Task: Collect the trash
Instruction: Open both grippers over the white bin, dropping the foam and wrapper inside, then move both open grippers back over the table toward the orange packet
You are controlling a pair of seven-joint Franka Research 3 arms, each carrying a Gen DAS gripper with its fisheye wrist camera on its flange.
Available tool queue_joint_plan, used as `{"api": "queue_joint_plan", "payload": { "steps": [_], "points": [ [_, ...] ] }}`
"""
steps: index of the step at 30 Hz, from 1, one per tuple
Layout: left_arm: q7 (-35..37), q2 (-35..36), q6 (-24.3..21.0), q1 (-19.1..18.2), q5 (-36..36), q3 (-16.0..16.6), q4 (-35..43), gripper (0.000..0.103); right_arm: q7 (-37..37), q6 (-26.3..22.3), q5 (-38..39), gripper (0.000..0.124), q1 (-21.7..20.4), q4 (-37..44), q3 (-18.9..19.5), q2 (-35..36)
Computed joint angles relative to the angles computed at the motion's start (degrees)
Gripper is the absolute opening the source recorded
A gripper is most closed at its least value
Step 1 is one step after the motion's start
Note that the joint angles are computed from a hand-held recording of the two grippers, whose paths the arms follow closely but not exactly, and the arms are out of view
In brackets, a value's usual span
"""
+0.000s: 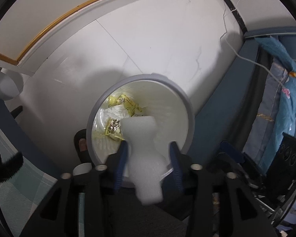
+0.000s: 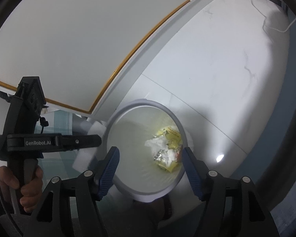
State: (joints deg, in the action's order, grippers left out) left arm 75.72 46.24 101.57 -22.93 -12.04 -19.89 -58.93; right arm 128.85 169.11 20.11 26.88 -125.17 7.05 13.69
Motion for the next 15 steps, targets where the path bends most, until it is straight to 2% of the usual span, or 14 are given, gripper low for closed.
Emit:
{"api": "queue_joint_plan", "payload": {
  "steps": [1,2,9,15],
  "points": [
    [-0.3,0.3,0.1,-0.3,0.2,0.1,0.5,0.057,-0.7,0.1,1.1,0.069,-0.5,0.0,0.6,0.0],
    [-0.3,0.2,0.5,-0.3,0.3,0.2,0.2,0.062,-1.0,0.1,1.6,0.070,-0.7,0.0,0.9,0.0],
    [-0.4,-4.1,4.7,-0.5,2.8,1.1,-5.6,0.071,0.2,0.3,1.5,0.084,0.1,-0.4,0.0,-0.3],
    [-1.7,-11.2,12.3,-0.3,6.2,1.7,-14.9,0.072,1.4,1.0,1.0,0.091,0.2,-1.1,0.0,-1.1]
  ]
}}
